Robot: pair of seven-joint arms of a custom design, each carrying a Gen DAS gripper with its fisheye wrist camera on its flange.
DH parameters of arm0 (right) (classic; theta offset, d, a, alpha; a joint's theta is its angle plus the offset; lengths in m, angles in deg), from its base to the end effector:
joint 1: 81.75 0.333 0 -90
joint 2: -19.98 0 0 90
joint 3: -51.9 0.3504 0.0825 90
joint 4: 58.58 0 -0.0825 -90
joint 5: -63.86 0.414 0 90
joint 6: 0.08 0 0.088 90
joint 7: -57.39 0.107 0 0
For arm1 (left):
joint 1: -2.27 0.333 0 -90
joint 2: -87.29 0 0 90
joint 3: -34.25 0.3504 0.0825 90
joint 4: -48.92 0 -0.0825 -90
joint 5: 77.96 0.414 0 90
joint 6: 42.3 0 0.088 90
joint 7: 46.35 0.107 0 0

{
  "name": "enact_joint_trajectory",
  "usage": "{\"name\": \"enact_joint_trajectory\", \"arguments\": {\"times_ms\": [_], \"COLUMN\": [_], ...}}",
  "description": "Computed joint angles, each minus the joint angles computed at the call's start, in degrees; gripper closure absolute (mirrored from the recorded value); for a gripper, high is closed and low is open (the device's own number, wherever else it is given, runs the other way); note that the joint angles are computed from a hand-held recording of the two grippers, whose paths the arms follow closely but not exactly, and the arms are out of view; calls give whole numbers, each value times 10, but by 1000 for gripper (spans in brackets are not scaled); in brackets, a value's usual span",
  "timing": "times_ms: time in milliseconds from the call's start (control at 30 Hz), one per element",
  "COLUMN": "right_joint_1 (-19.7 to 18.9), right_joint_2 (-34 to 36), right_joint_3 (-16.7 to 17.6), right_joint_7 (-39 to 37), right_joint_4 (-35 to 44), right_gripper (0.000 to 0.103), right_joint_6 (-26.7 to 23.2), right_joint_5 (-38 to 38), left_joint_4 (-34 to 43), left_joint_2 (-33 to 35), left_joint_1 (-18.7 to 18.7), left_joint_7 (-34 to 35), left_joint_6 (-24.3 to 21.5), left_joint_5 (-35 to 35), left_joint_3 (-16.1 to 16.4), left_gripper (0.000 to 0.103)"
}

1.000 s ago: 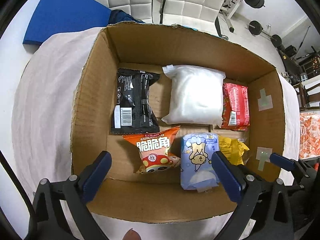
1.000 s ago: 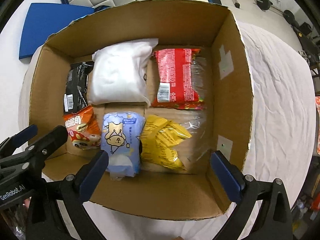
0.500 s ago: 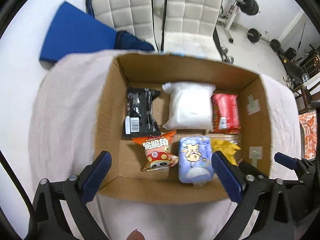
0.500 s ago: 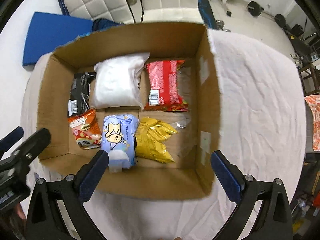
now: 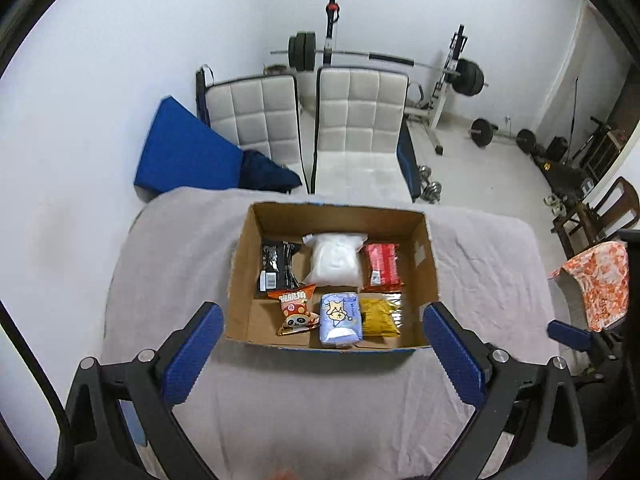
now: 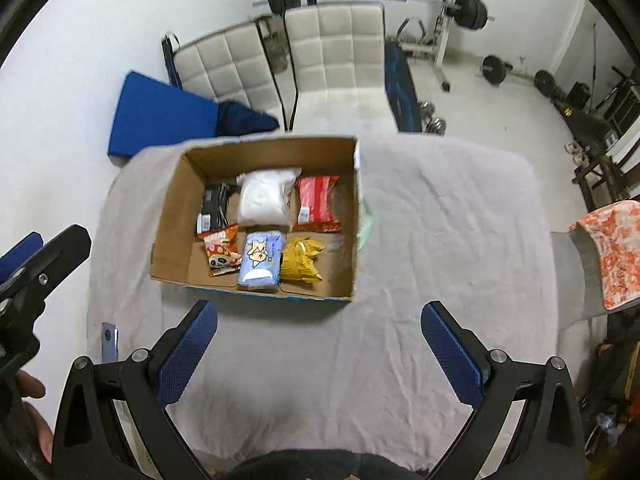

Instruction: Organize soft objects

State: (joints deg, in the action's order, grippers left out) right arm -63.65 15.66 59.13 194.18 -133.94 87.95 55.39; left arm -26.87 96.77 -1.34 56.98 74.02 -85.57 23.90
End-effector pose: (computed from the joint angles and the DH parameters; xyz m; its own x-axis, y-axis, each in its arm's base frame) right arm 0.4894 0.2187 0.8255 -0.3713 -0.9218 -0.1110 -0.8689 0.3872 -0.3083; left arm 0.6559 -0.1568 0.7374 -0.4357 -0.8993 0.0388 -0.7688 0.3494 -0.5356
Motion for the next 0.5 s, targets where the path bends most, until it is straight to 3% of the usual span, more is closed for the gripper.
{"name": "enact_joint_trajectory", "arguments": {"times_ms": [500], "right_joint_1": [2], "right_joint_2": [-44], "right_joint_3": [45], "right_joint_7": [30], "right_joint_4": [112], "right_gripper": [0], "right_joint_6": [-105], "right_joint_5": [-94], "left_joint_4": [-62], "left_joint_2": [-115], "left_joint_1": [-9], "left_joint_7": [-5], "left_joint_6": [6], "left_joint_5": [-17], "left_joint_3": [17], "left_gripper": [0]}}
